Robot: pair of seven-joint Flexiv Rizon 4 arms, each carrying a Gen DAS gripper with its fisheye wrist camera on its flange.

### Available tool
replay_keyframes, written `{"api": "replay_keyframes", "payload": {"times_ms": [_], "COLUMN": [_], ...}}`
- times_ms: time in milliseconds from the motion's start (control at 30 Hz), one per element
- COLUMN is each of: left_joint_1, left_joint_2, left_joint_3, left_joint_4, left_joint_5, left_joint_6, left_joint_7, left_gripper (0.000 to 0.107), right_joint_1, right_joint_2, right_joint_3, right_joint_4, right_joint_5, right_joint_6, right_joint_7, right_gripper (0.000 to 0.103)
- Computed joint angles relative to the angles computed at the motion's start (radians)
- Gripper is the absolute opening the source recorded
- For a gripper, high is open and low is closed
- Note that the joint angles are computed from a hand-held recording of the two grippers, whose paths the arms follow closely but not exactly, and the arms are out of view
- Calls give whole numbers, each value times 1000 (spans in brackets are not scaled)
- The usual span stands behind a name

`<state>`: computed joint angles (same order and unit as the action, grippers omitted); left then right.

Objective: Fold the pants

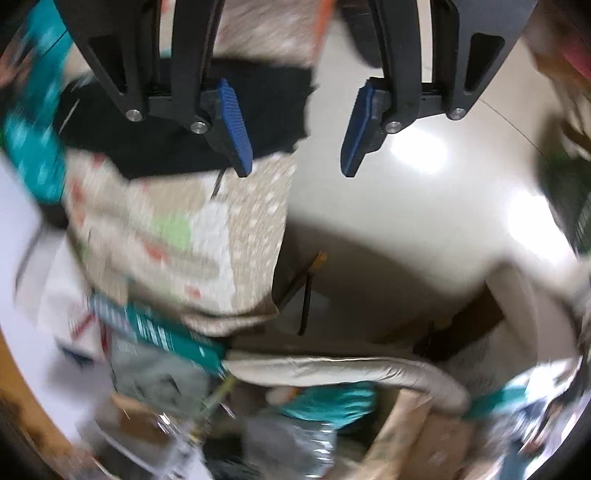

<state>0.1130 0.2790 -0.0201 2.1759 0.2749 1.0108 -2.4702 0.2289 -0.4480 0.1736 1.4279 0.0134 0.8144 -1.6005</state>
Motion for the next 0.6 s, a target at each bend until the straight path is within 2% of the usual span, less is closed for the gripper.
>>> {"api": "replay_keyframes", "payload": {"times_ms": [100, 200, 267, 333, 367, 400, 433, 500, 600], "left_joint_1": [7, -3, -33, -58, -53, -39, -27, -13, -10], "left_joint_2": [-64, -110, -144, -164, -163, -155, -149, -143, -136], "left_joint_3": [3, 7, 33, 56, 53, 44, 35, 24, 18], "left_joint_4": [18, 41, 61, 95, 97, 89, 78, 59, 42], "left_joint_5": [-20, -23, -107, -198, -186, -144, -105, -44, 5], "left_joint_6": [138, 205, 230, 296, 296, 276, 253, 217, 172], "left_joint_7": [-72, -94, -49, -12, -28, -61, -87, -127, -159], "left_gripper": [50, 50, 50, 50, 50, 50, 50, 50, 50], "right_joint_1": [-20, -30, -21, -5, 3, 15, 31, 39, 45], "right_joint_2": [-29, -50, -59, -71, -73, -72, -59, -34, 0], "right_joint_3": [0, 16, 20, 24, 24, 21, 14, 10, -9], "right_joint_4": [-41, -68, -69, -74, -70, -64, -44, -15, -1], "right_joint_5": [45, 81, 81, 72, 63, 43, 12, -15, -57], "right_joint_6": [-53, -65, -69, -102, -116, -139, -158, -169, -223], "right_joint_7": [37, 26, 20, 13, 7, 2, -3, -20, -21], "right_gripper": [78, 74, 74, 74, 57, 28, 28, 18, 15]}}
